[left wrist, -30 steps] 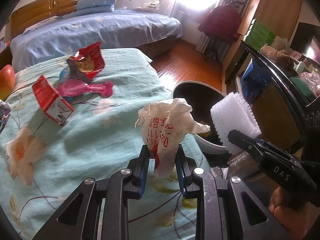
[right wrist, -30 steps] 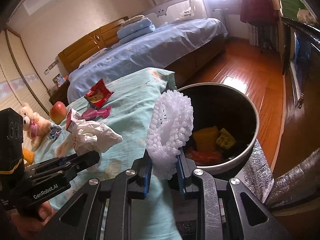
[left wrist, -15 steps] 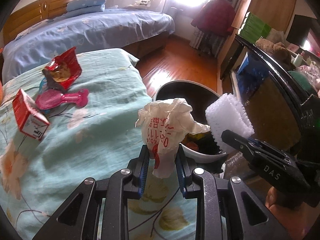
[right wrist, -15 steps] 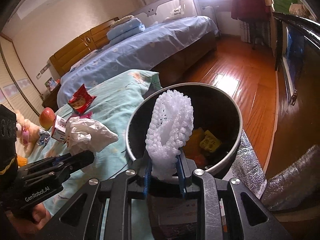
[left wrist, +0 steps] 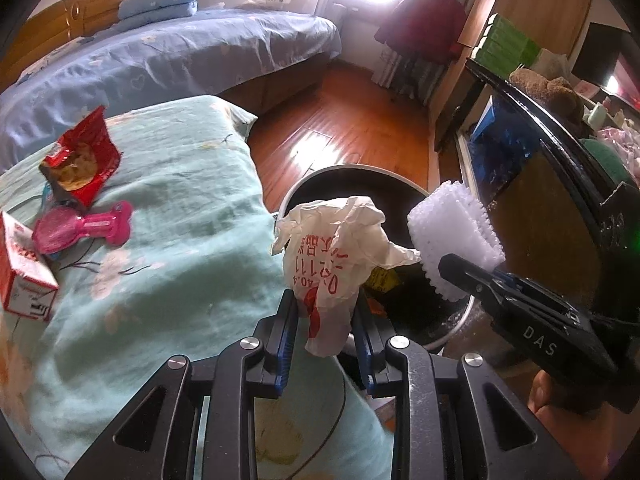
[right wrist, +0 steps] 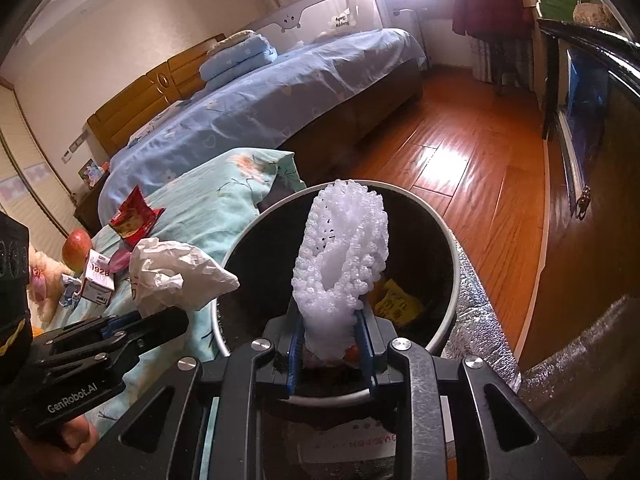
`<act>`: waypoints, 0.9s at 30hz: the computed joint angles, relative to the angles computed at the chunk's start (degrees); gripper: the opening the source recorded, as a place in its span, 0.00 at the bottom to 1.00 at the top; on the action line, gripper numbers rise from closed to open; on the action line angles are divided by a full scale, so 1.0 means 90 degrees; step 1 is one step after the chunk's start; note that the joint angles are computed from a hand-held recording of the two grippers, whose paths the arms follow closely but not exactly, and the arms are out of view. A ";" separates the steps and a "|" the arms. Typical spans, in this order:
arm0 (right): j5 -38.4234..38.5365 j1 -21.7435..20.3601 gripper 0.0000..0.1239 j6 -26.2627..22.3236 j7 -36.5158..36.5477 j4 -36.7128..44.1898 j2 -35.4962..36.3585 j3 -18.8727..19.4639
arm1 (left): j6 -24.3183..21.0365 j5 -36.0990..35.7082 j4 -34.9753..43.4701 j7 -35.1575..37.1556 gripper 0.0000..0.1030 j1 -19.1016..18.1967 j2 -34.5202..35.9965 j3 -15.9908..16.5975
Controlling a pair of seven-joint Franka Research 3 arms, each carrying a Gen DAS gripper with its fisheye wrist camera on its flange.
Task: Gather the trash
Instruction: 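Carry the white paper bag and white foam net over the trash bin with both tools, then open both tools to drop the paper bag and foam net into the bin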
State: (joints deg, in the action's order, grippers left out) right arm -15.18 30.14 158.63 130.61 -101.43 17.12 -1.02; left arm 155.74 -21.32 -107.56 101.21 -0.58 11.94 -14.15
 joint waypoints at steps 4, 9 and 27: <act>0.0111 -0.0048 0.21 -0.0047 -0.0090 0.0076 0.0071 0.0020 | -0.0088 0.0209 0.0252 -0.0148 0.25 -0.0059 0.0215 0.0015; 0.0268 -0.0083 0.21 -0.0095 -0.0222 0.0177 0.0159 0.0030 | -0.0184 0.0290 0.0455 -0.0230 0.26 -0.0024 0.0383 -0.0046; 0.0526 -0.0122 0.39 -0.0084 -0.0235 0.0226 0.0216 -0.0051 | -0.0121 0.0269 0.0366 -0.0171 0.56 0.0071 0.0308 -0.0166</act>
State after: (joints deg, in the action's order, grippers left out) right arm -10.44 29.04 157.88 128.50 -99.40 19.06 -1.48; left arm 154.65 -18.90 -104.27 99.66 0.06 14.71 -15.65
